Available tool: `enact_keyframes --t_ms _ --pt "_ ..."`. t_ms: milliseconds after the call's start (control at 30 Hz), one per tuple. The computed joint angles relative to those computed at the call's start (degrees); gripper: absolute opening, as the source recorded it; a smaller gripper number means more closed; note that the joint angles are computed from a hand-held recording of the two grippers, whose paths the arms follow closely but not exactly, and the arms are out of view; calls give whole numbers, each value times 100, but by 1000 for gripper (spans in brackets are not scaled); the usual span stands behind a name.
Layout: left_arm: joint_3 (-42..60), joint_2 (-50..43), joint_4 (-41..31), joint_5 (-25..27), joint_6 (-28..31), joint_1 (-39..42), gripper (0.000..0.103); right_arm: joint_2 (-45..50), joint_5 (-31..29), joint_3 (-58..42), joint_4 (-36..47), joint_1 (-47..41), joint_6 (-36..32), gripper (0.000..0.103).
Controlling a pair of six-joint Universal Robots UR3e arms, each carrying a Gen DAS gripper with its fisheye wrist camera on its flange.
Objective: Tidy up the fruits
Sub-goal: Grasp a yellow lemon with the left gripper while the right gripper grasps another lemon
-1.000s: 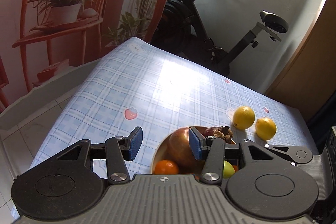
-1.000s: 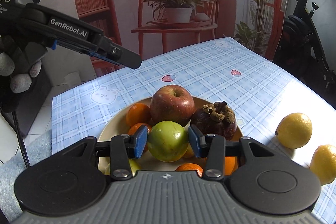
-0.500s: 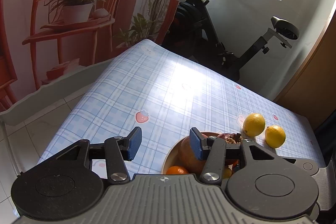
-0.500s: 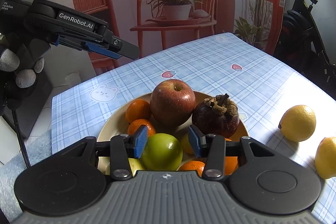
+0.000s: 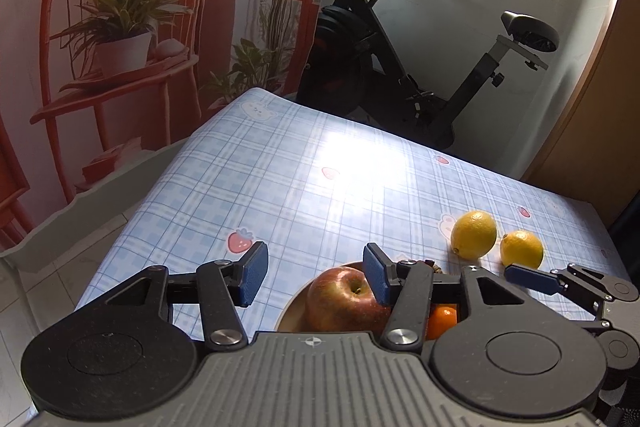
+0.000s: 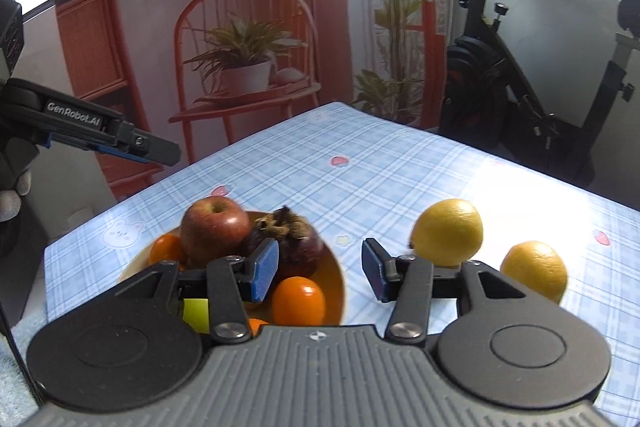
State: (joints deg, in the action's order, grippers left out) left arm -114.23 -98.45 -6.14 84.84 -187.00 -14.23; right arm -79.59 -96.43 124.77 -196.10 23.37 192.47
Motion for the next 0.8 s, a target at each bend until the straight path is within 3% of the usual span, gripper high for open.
enact_keyframes --t_ms 300,433,533,800 --pt "928 -672 -263 449 -89 -708 58 -339 -517 1332 -1164 -470 65 55" --pt "1422 -1014 -412 600 -102 -1010 58 -418 -480 1796 -1526 -765 73 57" --pt "2055 -1368 -742 584 -16 -1248 58 -415 -389 2044 -1792 -928 3 67" --pt "4173 -2649 -1415 536 189 -1808 58 -171 -66 2379 -2166 -1461 -224 67"
